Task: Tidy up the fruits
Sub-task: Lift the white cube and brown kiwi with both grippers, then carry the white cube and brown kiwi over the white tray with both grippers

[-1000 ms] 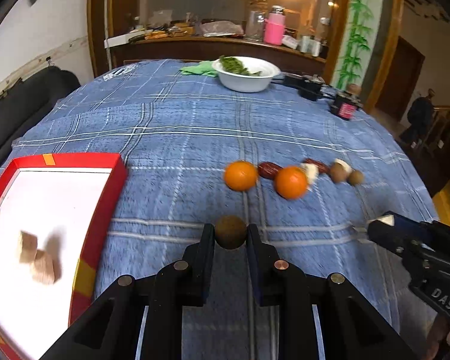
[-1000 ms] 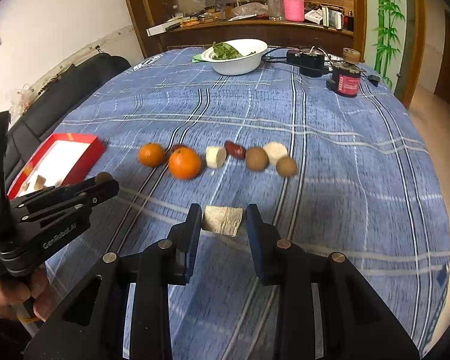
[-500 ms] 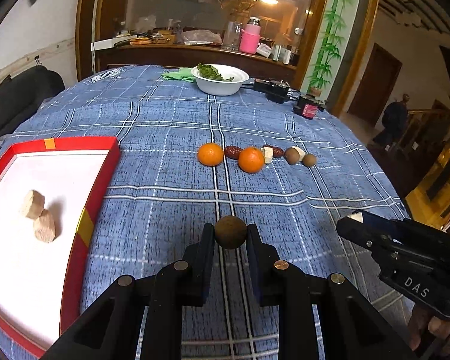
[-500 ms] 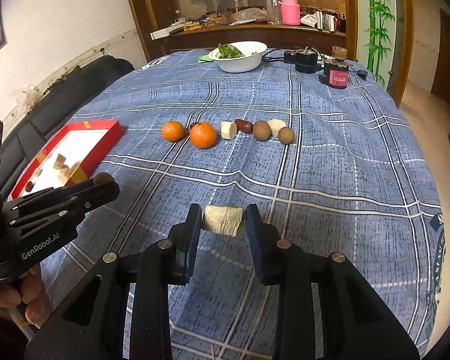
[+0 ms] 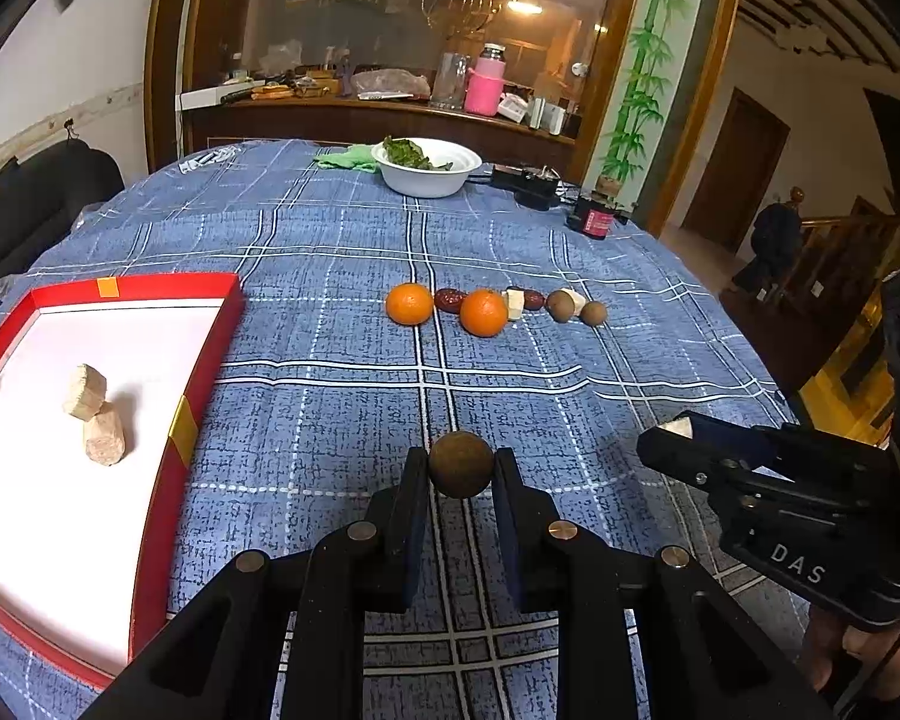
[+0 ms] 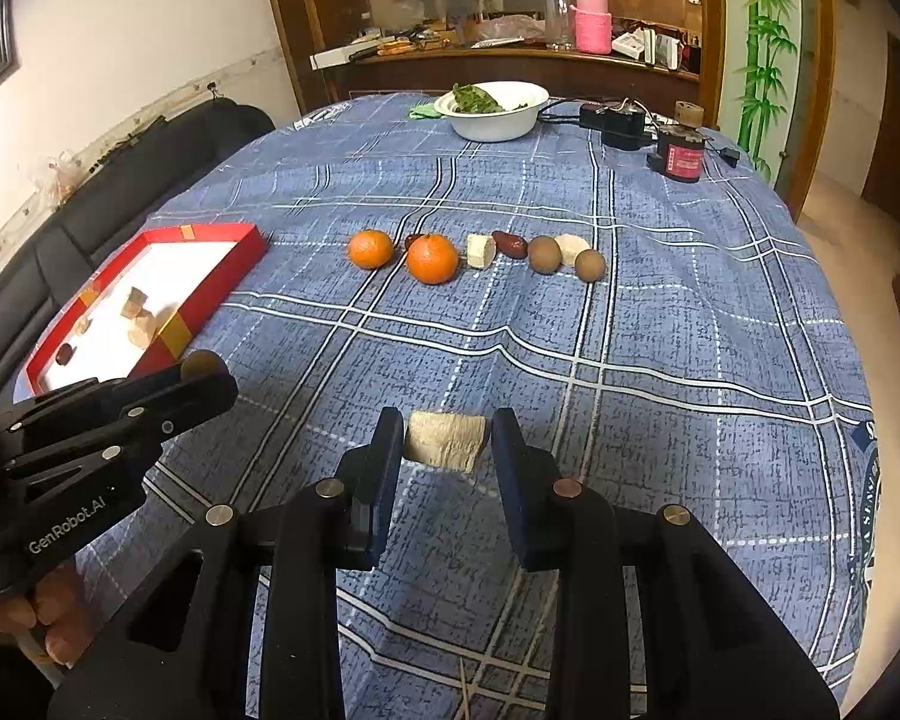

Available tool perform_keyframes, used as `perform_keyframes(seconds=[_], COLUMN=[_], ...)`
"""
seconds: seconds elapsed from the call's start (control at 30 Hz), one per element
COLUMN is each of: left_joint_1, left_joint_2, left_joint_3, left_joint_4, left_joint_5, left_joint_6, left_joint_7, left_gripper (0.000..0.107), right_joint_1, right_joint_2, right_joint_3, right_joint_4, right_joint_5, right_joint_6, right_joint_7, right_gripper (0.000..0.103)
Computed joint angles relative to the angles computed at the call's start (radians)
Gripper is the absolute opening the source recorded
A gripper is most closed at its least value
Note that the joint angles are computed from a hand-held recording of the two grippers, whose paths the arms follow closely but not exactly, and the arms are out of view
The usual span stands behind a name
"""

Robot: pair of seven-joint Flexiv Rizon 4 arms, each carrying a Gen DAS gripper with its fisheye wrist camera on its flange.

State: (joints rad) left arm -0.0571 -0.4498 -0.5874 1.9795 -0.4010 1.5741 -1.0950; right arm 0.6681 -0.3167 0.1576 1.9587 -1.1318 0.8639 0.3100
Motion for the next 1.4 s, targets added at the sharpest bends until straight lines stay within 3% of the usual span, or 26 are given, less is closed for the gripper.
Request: perform_keyframes(seconds=[0.77,1.13,1.4], left_joint_1=[0.079,-0.002,-0.001], left_joint_2=[0.031,0.05,0.056], left_joint_3=[-0.081,0.028,0.032], left_joint_4=[0.051,0.04,0.049], left_joint_5=[0.031,0.031,0.009], left_joint_6=[0.031,0.011,0.017], left_joint_7=[-0.013,-0.039,-0.03], left_gripper=[0.02,0.02,0.02], right_joint_1=[0.036,0.044,0.052], right_joint_2=[-0.018,-0.029,-0.039], right_joint_3=[0.009,0.005,0.002], right_joint_4=[-0.043,-0.058,-0.075], right_joint_5=[0.08,0.085,0.092], right_joint_6=[-0.065,-0.063,-0.067], right_joint_7=[-0.082,-0.104,-0.123], right_gripper=[0.029,0.029,0.029])
